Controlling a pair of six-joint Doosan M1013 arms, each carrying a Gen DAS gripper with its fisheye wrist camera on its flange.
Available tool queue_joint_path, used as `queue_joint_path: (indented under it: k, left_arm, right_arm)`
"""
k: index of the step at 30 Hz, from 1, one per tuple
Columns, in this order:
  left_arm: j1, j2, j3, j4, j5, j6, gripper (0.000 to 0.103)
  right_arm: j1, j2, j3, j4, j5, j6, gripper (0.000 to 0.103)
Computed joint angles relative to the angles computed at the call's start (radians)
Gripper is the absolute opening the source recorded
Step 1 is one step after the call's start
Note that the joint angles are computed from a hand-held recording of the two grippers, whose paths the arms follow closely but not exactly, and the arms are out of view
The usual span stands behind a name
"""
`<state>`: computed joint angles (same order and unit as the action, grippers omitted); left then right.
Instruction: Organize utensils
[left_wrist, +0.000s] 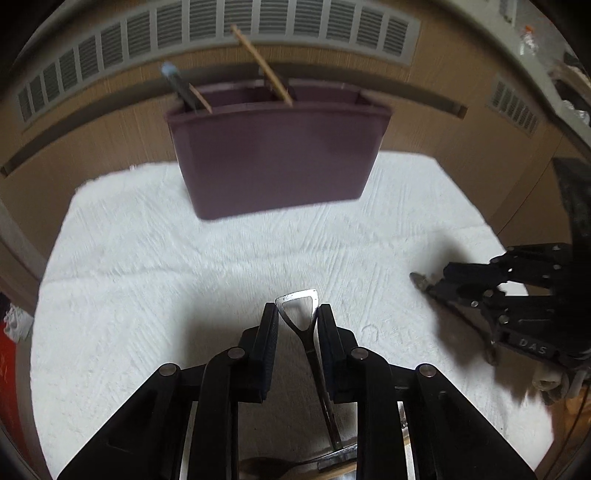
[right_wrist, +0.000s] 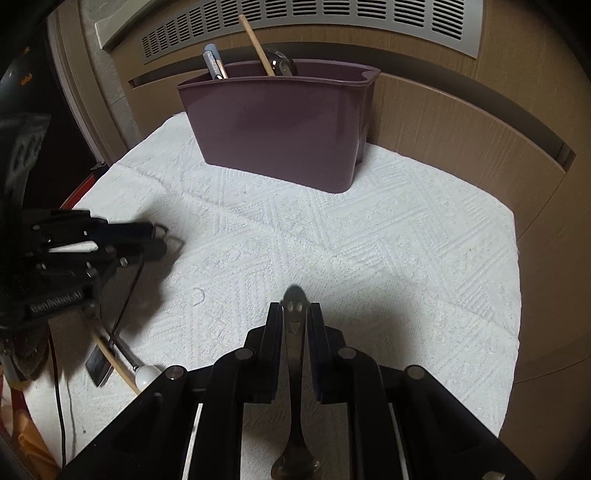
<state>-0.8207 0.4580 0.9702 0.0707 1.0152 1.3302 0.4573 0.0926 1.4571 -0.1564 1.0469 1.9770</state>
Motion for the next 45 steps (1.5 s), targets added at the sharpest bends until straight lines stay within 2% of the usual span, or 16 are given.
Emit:
queue_joint_path:
  k: [9, 17, 19, 20, 21, 23, 27, 28, 29, 35, 37, 39, 45]
  left_arm:
    - [-0.009, -0.082, 0.108, 0.076, -0.169, 0.005, 0.022]
    - [0.008, -0.112, 0.146, 0.031, -0.233, -0.002, 0.022]
    - [0.010, -0.124, 0.159, 0.026, -0.250, -0.007, 0.022]
    - [0.009, -0.129, 0.165, 0.033, -0.257, -0.013, 0.022]
    - [0.009, -0.136, 0.172, 0.041, -0.267, -0.017, 0.022]
    - [0.009, -0.147, 0.180, 0.046, -0.278, -0.015, 0.022]
    - [0.007, -0.175, 0.201, 0.065, -0.310, -0.021, 0.021]
    - [0.005, -0.184, 0.206, 0.080, -0.322, -0.031, 0.009]
    - [0.002, -0.188, 0.209, 0.093, -0.331, -0.037, 0.003]
    - [-0.019, -0.213, 0.203, 0.190, -0.374, -0.074, 0.003]
    - [-0.022, -0.214, 0.193, 0.204, -0.371, -0.084, 0.003]
    - [-0.020, -0.206, 0.174, 0.210, -0.336, -0.100, 0.005]
    - [0.027, -0.102, 0.044, -0.003, -0.024, 0.001, 0.011]
  right_arm:
    - [0.001, 0.011, -0.004, 0.003, 0.056, -0.021, 0.031]
    - [0.008, 0.060, -0.051, -0.033, 0.073, -0.034, 0.034]
    - [0.014, 0.074, -0.070, -0.052, 0.096, -0.041, 0.032]
    - [0.013, 0.077, -0.077, -0.043, 0.106, -0.047, 0.019]
    - [0.015, 0.079, -0.083, -0.041, 0.116, -0.048, 0.017]
    - [0.029, 0.078, -0.085, -0.082, 0.124, -0.026, 0.016]
    - [0.045, 0.044, -0.074, -0.109, 0.078, 0.010, 0.016]
    - [0.048, 0.034, -0.078, -0.123, 0.066, 0.021, 0.016]
    - [0.053, 0.026, -0.079, -0.135, 0.058, 0.030, 0.016]
    - [0.101, -0.013, -0.103, -0.241, 0.008, 0.076, 0.016]
    - [0.111, -0.018, -0.114, -0.253, -0.006, 0.082, 0.016]
    - [0.116, -0.022, -0.121, -0.250, -0.014, 0.081, 0.015]
    - [0.102, -0.030, -0.105, -0.216, -0.029, 0.088, 0.015]
